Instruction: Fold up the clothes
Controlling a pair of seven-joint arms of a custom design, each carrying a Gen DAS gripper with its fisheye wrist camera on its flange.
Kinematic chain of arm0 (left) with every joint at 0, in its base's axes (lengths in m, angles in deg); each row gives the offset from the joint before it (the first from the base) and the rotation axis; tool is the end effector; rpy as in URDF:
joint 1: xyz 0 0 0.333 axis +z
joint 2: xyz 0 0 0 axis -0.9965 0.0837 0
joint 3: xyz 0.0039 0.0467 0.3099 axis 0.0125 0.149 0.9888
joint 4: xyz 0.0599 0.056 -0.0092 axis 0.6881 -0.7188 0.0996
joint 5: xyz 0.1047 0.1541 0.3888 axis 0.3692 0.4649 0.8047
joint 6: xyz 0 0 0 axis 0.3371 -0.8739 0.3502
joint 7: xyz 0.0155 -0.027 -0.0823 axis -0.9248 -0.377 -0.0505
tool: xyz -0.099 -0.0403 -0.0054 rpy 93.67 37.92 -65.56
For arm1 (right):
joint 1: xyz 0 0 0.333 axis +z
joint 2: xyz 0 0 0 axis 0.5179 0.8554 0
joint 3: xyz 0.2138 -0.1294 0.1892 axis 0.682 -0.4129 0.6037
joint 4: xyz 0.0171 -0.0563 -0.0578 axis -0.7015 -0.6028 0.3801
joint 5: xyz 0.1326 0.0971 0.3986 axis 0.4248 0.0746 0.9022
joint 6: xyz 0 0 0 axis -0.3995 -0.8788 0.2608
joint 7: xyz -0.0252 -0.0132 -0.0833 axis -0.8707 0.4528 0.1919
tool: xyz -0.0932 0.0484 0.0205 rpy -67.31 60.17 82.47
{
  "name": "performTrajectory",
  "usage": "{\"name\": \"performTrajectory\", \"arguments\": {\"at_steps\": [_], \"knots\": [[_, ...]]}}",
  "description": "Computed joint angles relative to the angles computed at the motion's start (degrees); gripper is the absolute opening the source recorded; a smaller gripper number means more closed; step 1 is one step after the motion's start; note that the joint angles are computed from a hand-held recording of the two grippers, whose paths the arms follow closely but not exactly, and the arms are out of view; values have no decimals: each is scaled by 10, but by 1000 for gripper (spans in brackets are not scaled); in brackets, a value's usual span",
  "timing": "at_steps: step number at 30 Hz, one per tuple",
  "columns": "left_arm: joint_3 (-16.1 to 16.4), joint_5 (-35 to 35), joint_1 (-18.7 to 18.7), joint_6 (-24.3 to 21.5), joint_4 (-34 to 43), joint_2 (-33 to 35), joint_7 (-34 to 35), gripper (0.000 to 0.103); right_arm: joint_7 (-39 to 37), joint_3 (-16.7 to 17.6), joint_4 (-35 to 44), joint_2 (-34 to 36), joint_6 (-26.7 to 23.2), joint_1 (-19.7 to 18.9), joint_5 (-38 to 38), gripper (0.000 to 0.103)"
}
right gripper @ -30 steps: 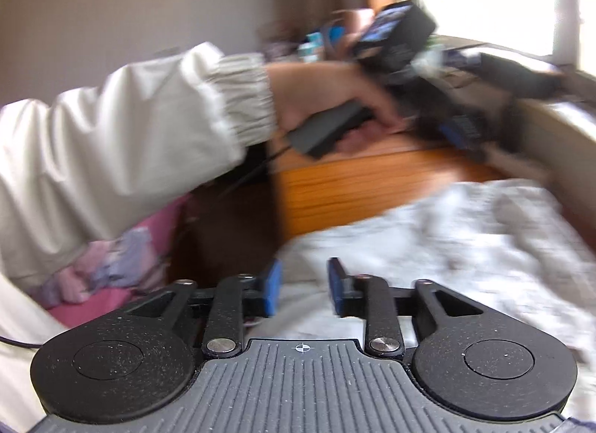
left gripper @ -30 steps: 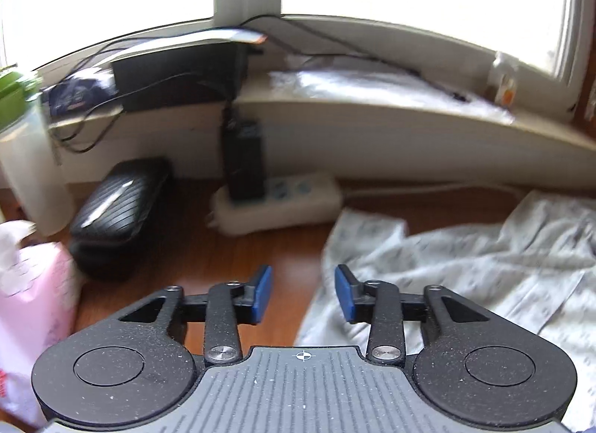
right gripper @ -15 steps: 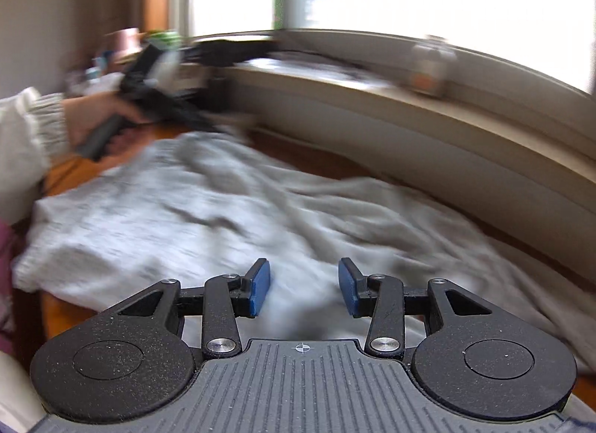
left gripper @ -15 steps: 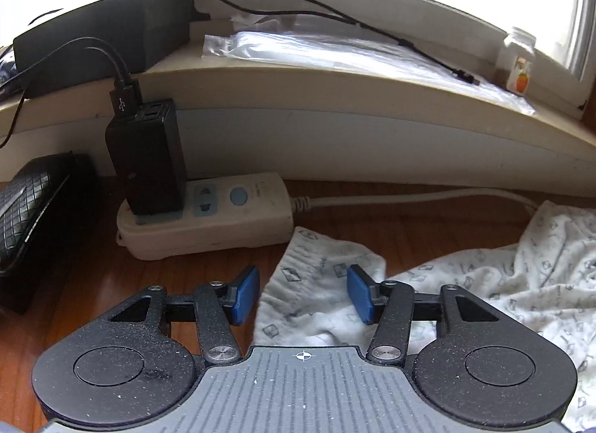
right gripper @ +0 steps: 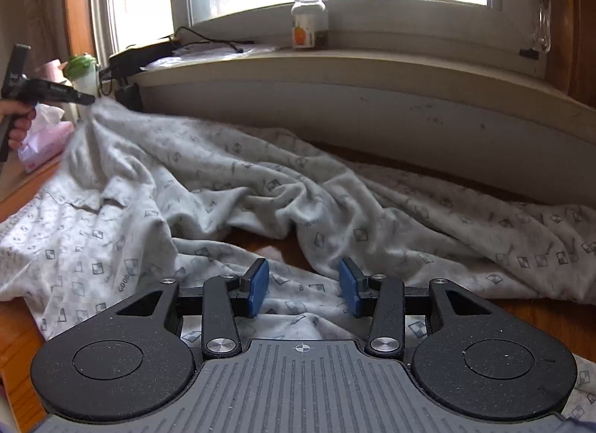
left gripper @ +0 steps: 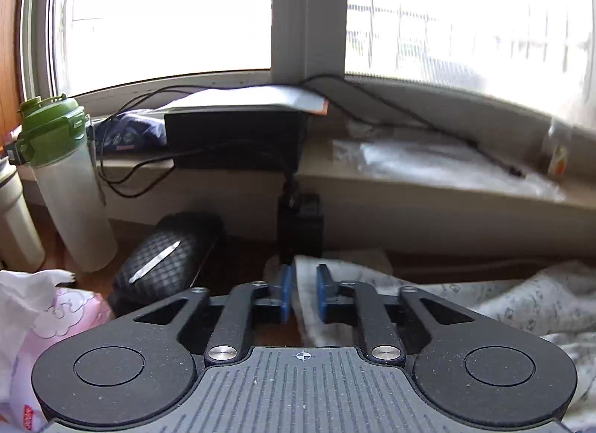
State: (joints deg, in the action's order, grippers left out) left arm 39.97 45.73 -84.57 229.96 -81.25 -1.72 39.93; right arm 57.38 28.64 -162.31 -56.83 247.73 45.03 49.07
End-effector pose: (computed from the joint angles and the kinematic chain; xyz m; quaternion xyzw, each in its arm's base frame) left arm 0.6677 -0.0378 0.5202 -0.6202 0.6258 -0.3263 0.3425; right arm 0.5754 0.0823 0.4479 -0.7383 0.4884 -0.2144 0.4128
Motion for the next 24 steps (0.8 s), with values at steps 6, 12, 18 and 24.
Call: {"name": "performTrajectory", "arguments": {"at_steps": [6, 12, 18, 24], "knots": [[-53, -64, 5, 35, -25, -7, 88, 72, 11, 1, -5, -4, 4, 2, -20, 49], [-204, -302, 38, 39, -19, 12, 358, 74, 18, 0, -2, -1, 6, 4, -32, 52], [-284, -412, 18, -10, 33, 63, 508, 54, 21, -1, 0, 1, 8, 3, -28, 52], [-211, -357, -85, -55, 87, 115, 475, 56, -54, -5, 1, -9, 65, 3, 98, 51]]}}
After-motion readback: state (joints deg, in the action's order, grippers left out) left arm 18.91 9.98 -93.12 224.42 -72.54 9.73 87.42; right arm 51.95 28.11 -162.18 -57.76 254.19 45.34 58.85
